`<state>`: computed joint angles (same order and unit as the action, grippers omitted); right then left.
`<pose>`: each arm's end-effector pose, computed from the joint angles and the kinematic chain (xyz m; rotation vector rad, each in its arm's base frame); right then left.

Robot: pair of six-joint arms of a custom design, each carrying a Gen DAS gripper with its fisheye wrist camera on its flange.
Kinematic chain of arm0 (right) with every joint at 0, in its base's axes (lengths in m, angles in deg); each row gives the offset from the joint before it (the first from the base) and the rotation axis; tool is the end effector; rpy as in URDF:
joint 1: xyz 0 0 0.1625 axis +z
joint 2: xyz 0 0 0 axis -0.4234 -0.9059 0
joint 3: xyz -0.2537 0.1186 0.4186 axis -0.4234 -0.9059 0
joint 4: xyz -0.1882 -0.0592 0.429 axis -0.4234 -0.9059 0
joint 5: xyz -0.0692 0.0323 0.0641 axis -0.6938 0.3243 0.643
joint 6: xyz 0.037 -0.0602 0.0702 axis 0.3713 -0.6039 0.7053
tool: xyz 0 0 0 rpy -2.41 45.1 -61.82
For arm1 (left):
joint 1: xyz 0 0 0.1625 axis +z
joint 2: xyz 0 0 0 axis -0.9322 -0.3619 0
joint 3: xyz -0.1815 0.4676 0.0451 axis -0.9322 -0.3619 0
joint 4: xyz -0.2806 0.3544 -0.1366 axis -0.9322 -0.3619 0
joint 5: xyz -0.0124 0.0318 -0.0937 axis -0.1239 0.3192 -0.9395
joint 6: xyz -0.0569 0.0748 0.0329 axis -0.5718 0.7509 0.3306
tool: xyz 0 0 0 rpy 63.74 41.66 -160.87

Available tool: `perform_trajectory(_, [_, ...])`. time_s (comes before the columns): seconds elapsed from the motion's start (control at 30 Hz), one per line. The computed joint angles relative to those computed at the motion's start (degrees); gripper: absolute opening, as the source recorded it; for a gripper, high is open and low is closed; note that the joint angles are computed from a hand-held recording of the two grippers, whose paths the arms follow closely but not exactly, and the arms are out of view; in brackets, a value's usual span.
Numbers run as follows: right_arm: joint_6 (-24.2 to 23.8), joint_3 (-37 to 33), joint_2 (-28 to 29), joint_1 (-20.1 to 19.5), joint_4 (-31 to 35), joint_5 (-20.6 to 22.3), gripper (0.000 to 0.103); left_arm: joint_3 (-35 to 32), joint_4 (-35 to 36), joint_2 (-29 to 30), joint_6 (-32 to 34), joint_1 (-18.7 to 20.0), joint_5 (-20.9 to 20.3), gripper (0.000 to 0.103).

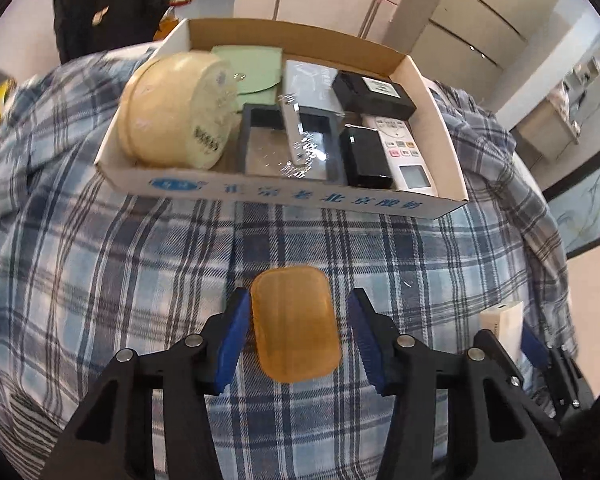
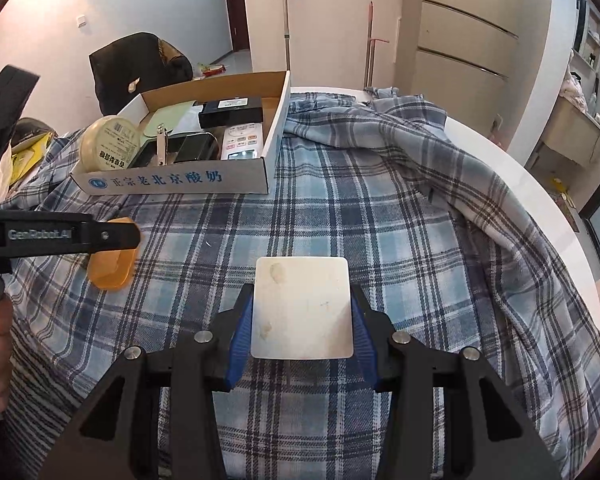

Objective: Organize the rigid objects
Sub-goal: 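Carry the orange container into the cardboard box and release it while the right gripper holds the tile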

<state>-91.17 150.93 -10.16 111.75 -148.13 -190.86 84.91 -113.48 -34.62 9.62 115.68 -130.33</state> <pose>0.0496 -0.4925 0.2169 0.1983 -2.2685 0.7648 -0.3038 -0.6024 -0.0282 0.3462 2.5434 -0.3509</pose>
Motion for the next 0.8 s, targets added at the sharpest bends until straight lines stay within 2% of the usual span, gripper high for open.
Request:
perform_trajectory(0.2, [0.22,-0.02,-0.09,-0.07,0.45,-0.12,0.044,0.64,0.72,1.33,4.22,-1.63,4.80,0.053])
perform_trajectory(0.27, [0.07,-0.02,-0.01,0.02,0.35,-0.25,0.044,0.91,0.67,1.50,4.58,-1.68,4.90,0.052])
perform_trajectory(0.3, [-0.02,0.00,0.00,0.04,0.27,-0.23,0.044,1.00,0.11,1.81,5.07,-1.93,5.73,0.046])
perform_trajectory(0.37, [-0.10,-0.01,0.06,0.06,0.16,-0.35,0.044,1.12,-0.11,1.93,5.79,-2.09,6.44,0.046])
perform_trajectory(0.6, [0.26,-0.09,-0.04,-0.04,0.51,-0.37,0.044,4.78,-7.55,0.03,11.16,-3.75,8.04,0.045])
perform_trajectory(0.8, [-0.03,0.03,-0.02,0.08,-0.17,-0.46,0.044,7.39,-10.67,-3.10,13.12,-5.56,9.80,0.045])
